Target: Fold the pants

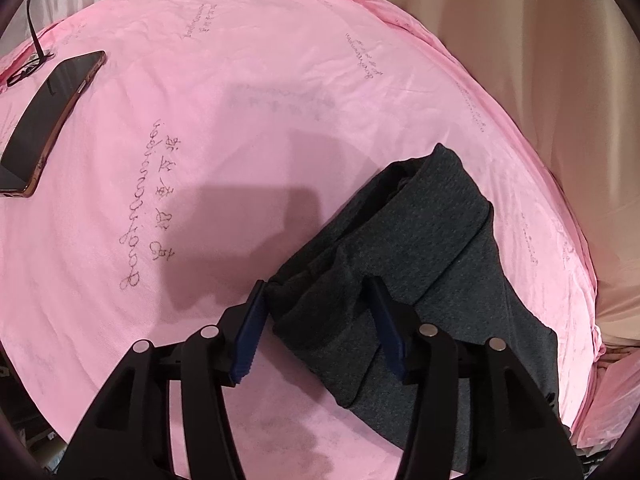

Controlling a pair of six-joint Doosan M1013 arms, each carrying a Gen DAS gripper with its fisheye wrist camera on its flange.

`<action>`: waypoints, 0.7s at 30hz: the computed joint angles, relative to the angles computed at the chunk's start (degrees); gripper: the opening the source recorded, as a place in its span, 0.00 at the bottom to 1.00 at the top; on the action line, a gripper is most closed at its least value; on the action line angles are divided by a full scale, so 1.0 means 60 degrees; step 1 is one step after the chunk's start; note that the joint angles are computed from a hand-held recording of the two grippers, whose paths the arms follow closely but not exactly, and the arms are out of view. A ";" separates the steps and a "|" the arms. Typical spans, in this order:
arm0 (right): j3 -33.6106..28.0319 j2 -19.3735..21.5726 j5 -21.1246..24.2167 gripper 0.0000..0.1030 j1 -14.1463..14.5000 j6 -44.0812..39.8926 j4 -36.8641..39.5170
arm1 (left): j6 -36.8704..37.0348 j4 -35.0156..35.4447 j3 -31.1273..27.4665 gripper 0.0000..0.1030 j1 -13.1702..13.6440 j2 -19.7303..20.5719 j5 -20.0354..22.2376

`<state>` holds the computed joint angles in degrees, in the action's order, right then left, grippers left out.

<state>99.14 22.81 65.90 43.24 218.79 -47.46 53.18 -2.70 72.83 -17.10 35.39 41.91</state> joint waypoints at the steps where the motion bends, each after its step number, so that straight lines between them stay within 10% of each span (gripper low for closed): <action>1: -0.0108 0.0019 0.0346 0.29 0.0155 0.0319 -0.0277 | 0.0034 -0.0035 0.0017 0.50 0.0001 -0.0011 -0.0010; 4: -0.0508 0.0075 0.0408 0.32 0.0252 0.0053 -0.0973 | 0.0169 -0.0138 0.0013 0.52 0.0015 0.0017 -0.0031; 8: -0.1108 0.0494 -0.2397 0.32 -0.0417 -0.1093 -0.1654 | 0.0142 -0.0082 0.0027 0.53 -0.0004 0.0032 -0.0185; 16: -0.3351 0.2194 -0.3969 0.40 -0.1523 -0.6178 0.1879 | 0.1262 -0.1479 0.0228 0.55 0.0230 -0.0050 -0.0441; 19: -0.3326 0.2179 -0.4325 0.05 -0.1627 -0.5492 0.1829 | 0.1508 -0.1621 0.0219 0.58 0.0234 -0.0032 -0.0475; 21: -0.3216 0.2065 -0.4391 0.04 -0.1575 -0.4507 0.0976 | 0.1614 -0.1680 0.0209 0.61 0.0235 -0.0023 -0.0484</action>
<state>79.84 35.20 39.55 33.79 191.75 -41.61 62.86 -12.78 74.09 -15.68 35.25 39.01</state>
